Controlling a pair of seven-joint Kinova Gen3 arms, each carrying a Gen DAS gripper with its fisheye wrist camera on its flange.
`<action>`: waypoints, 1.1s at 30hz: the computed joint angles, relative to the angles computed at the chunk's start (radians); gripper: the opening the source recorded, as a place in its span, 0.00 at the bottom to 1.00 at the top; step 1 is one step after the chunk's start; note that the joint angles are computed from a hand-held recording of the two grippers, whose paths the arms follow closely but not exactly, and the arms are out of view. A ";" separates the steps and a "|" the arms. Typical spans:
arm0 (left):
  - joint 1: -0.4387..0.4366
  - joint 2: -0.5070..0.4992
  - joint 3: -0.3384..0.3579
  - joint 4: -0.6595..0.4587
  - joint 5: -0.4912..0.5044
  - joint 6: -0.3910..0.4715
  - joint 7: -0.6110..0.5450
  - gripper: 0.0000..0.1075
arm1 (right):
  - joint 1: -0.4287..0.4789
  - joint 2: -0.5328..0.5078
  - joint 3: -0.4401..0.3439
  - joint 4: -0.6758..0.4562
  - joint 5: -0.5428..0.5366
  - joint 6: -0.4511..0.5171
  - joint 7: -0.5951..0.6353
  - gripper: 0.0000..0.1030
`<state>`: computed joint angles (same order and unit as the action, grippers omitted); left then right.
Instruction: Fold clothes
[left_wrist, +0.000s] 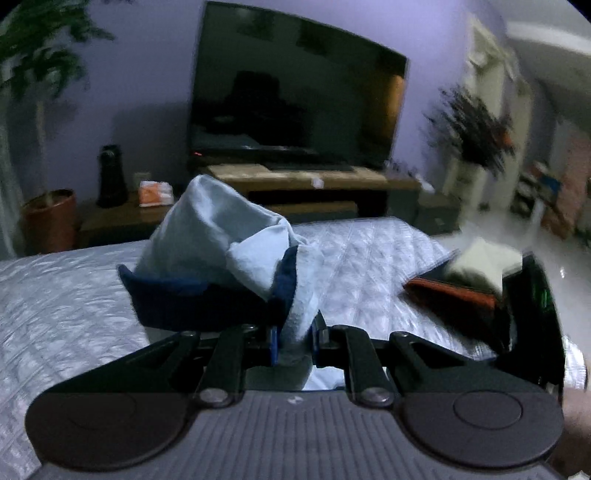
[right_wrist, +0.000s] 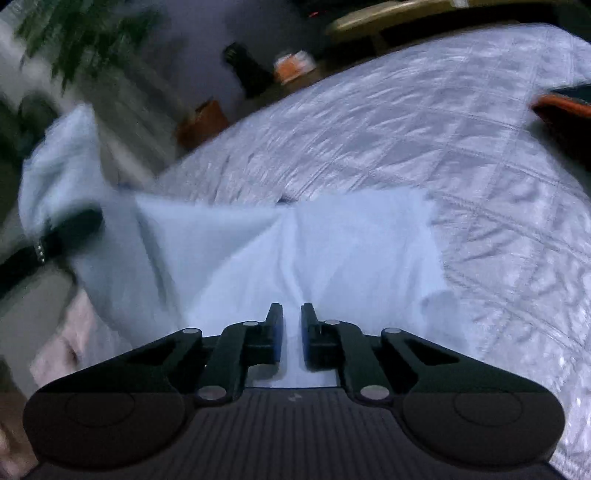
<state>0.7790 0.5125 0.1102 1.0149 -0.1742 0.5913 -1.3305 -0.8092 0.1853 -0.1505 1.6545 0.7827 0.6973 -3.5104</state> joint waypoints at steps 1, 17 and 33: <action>-0.005 0.008 0.017 -0.009 0.006 0.010 -0.024 0.13 | -0.036 -0.022 0.046 0.024 -0.002 -0.006 -0.041 0.19; -0.039 0.193 0.122 -0.287 0.213 0.300 -0.377 0.15 | -0.013 -0.078 -0.054 0.166 0.252 0.110 -0.593 0.21; -0.180 0.165 0.303 -0.244 0.462 0.317 -0.726 0.34 | -0.070 -0.072 -0.140 0.174 0.495 0.407 -0.706 0.46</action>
